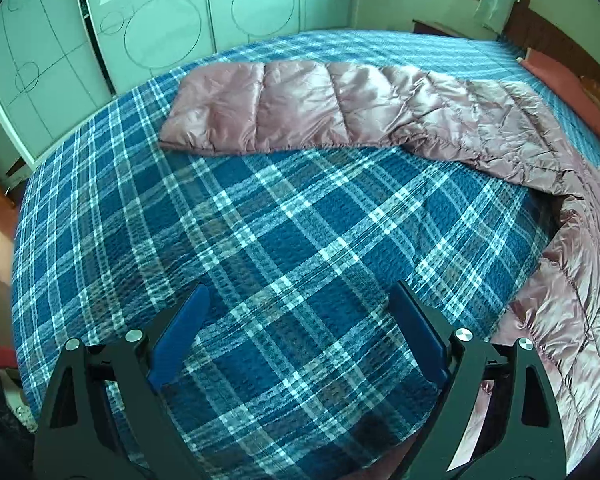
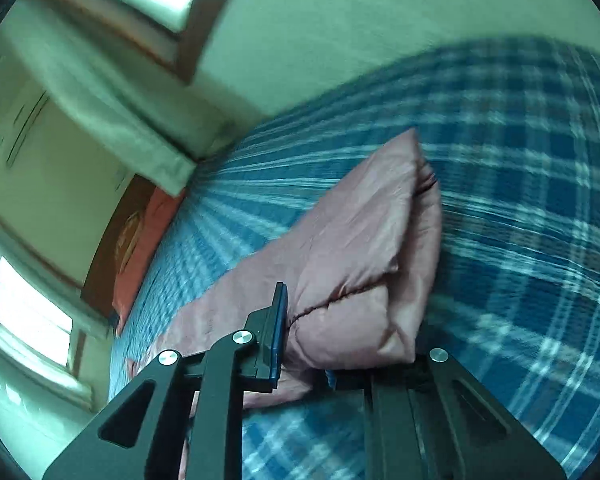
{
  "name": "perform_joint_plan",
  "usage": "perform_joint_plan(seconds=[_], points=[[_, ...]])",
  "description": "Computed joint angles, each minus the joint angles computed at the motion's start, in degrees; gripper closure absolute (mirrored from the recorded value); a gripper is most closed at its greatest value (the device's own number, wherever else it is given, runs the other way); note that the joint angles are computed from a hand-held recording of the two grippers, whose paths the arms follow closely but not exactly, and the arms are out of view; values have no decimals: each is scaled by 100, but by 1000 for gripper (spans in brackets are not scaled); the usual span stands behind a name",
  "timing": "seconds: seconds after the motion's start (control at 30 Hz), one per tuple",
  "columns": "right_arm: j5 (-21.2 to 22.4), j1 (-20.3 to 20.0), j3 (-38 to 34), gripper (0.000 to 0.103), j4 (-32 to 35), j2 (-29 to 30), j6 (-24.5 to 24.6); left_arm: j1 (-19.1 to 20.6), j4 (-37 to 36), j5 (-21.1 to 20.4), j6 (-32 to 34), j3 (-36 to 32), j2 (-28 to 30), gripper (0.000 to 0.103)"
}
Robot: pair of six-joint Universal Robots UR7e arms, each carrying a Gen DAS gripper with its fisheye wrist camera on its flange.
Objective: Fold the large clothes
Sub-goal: 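Grasp the jacket sleeve cuff with the right gripper and fold it across the body, then release the sleeve and move the right gripper back over the jacket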
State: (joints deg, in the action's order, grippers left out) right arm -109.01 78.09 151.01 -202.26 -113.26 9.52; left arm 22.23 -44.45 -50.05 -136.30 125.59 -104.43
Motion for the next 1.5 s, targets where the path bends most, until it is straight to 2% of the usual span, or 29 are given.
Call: perform_joint_plan(seconds=[0.13,0.23,0.3,0.5,0.67,0.83,0.9,1.07,1.23,1.33,1.37,1.43,1.5], points=[[-920,1416,-503,87,-368,1169,-323,36,-18,55,115,26,-2,8],[-1289,2205,-940,87,-426,2046,-557,-34,44,37,129,62,-35,7],[-1342,2613,-1401,87,-314,2763,-631,-28,48,84,179,33,13,5],[-1188,3242,-2485,87,161,4319,-728,-17,-26,302,251,239,-162,2],[-941,3478,-3333,87,771,5441,-823,-25,12,399,192,273,-164,2],[-743,3614,-3841,87,1277,6188,-751,-84,33,462,125,384,-245,2],[-682,3642,-3933,87,1454,6403,-725,-214,62,381,34,494,-319,2],[-613,3774,-4180,87,1862,6892,-649,-155,65,417,62,441,-273,2],[-554,3855,-4428,87,2415,7177,-828,-132,60,441,73,431,-273,2],[-582,3903,-4521,78,2561,7262,-972,-124,44,458,75,455,-291,2],[-486,3906,-4507,64,2614,7225,-1008,-135,48,447,68,434,-272,2],[-178,3911,-4327,45,2656,6973,-1056,-138,48,445,63,439,-268,2],[-100,3929,-4060,44,2350,6711,-1218,-140,46,444,61,439,-267,2]])
